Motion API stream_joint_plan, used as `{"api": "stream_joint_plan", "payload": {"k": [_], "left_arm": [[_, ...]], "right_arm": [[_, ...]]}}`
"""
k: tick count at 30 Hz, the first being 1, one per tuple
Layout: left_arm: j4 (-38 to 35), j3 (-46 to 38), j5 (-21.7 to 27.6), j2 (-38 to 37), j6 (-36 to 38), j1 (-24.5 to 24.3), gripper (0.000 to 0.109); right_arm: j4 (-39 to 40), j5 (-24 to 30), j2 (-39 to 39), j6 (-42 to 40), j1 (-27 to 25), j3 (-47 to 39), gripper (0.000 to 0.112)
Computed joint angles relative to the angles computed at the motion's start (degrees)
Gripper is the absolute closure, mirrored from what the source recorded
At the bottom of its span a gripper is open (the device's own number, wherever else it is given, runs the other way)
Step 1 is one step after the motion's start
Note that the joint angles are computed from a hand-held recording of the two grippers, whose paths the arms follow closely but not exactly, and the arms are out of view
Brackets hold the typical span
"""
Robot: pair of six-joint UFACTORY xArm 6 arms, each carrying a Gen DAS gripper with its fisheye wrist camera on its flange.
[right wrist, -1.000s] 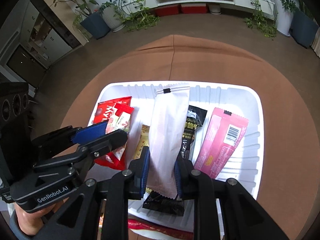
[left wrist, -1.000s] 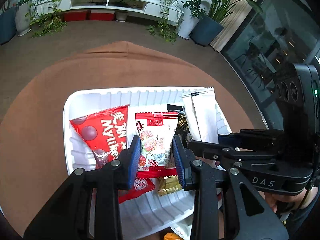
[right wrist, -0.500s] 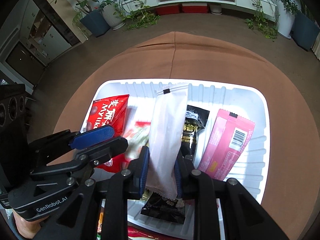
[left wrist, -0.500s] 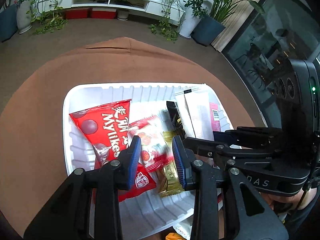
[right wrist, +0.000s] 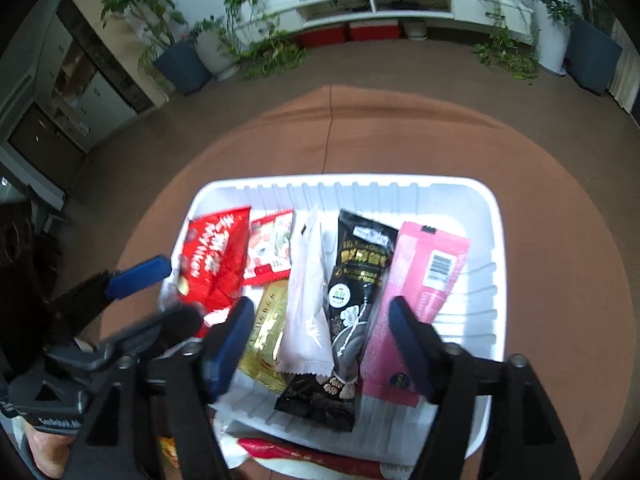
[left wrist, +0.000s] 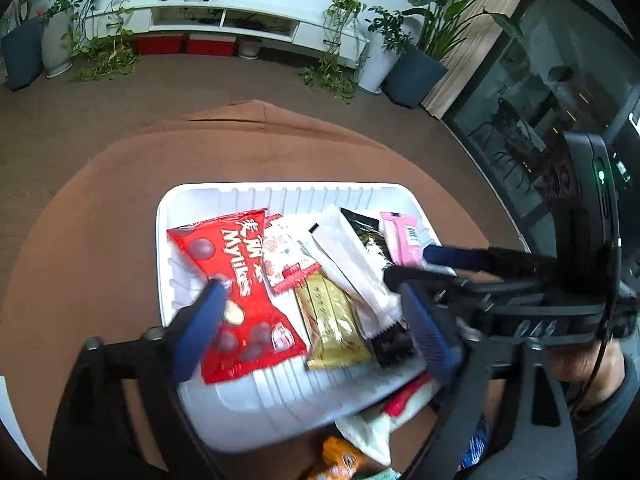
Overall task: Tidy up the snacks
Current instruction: 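Open both tools to release the snacks in the tray and withdraw, then grasp the orange bar with the left tool while the right tool grasps the blue packet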
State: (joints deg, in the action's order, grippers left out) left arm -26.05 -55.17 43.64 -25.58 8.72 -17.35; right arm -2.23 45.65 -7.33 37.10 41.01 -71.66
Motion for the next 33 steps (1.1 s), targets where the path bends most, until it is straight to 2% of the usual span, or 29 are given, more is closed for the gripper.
{"api": "stream_joint_plan", "payload": {"k": [1,5,9,11,15,19,22,25,30,33], "left_arm": [[0.32,0.38,0.16,-1.06,-0.08,-0.05,0.008],[0.17,3.25,1.6,-6.64,1.23,0.61,0.006],[-1.82,7.29,4.55,-13.63,5.55,1.38,0.006],[1.81,9.82,5.44,-17.58,5.48,0.48,0.006],[9.66,17.13,3.5,-27.03,2.62,-2.36,0.006],[14.38,21.69,6.45,-35.12,-1.97,-4.24,0.006],[11.87,23.82,10.97,-39.76,-3.78,-2.36,0.006],[11.36,26.23,13.69,-44.58,-4.33,-1.06,0.006],[10.57,27.2,17.77,-46.57,-1.8,-0.29,0.006],[11.42,26.43,17.7,-45.13,-0.42,-0.54,0.006]], "right_arm": [[0.33,-1.52,-1.39,0.2,0.02,1.23,0.029],[1.13,-7.74,-8.26,2.75,-0.05,7.84,0.016],[3.82,-11.02,-16.2,4.82,0.35,15.41,0.016],[0.75,-11.81,-20.66,8.54,1.38,19.4,0.016],[-6.15,-12.63,-30.04,18.26,4.89,27.7,0.016],[-16.42,-9.52,-38.32,31.06,10.53,33.92,0.016],[-21.79,-6.11,-43.21,39.71,14.68,37.19,0.016],[-27.54,0.06,-45.92,48.09,20.54,38.31,0.016],[-31.45,8.36,-45.52,53.07,28.44,37.32,0.019],[-31.17,9.1,-44.77,53.48,30.37,37.58,0.025]]}}
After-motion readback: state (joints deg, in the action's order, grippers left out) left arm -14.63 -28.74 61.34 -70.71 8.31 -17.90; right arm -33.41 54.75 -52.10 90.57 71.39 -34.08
